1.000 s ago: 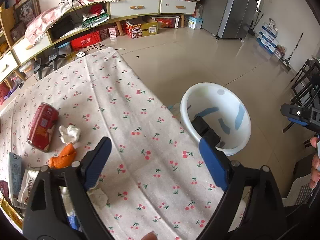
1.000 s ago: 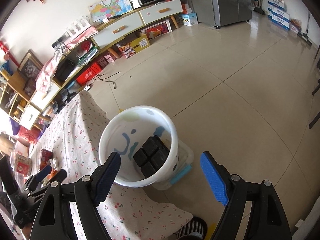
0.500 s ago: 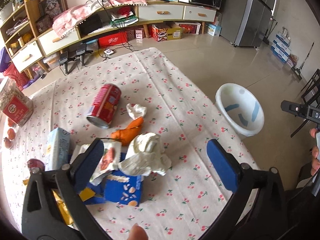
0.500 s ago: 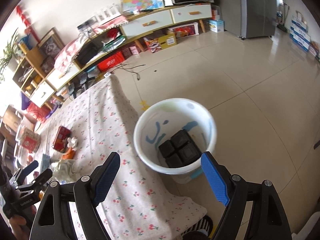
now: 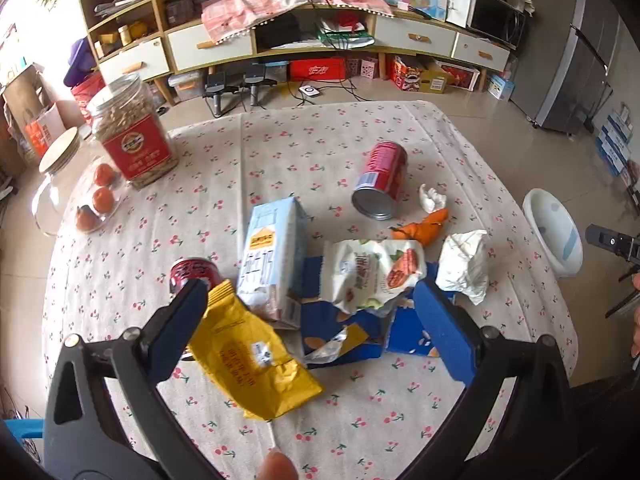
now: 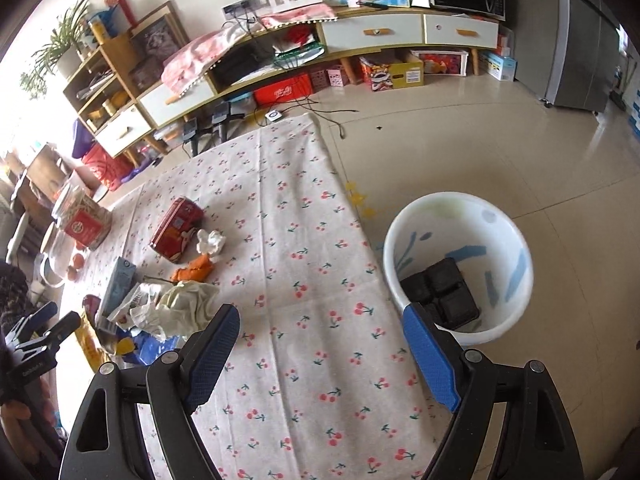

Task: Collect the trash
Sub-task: 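Move both grippers back over the table toward the remaining trash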

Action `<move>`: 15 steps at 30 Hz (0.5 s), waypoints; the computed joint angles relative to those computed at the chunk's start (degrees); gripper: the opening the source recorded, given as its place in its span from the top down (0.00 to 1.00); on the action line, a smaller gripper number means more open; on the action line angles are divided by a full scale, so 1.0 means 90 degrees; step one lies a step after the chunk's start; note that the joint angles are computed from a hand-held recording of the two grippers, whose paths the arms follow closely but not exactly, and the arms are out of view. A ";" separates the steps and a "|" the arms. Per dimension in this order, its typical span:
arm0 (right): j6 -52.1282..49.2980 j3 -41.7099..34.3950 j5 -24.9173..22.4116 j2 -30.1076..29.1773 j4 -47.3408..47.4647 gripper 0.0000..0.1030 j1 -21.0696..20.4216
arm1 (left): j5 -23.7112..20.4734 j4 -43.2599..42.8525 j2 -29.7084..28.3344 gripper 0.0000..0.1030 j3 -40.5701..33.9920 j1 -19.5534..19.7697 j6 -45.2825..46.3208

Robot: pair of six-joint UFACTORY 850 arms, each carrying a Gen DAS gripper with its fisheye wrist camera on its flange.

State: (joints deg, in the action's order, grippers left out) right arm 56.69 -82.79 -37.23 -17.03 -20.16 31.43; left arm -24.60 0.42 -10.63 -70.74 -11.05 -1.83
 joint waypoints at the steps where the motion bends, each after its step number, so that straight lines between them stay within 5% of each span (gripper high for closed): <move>1: -0.0056 -0.0115 -0.0033 -0.0104 0.0035 0.17 0.0051 | -0.0001 -0.0100 0.0006 0.01 0.0039 0.0095 0.0063; 15: -0.0667 -0.1248 -0.0454 -0.1110 0.0429 0.17 0.0336 | -0.0778 -0.2507 -0.0020 0.01 0.0399 0.1013 0.1605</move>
State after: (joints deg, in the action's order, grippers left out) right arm 50.68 -94.02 -41.32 -27.02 -16.29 34.45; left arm -31.60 -22.14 -10.81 -67.15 -1.94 12.62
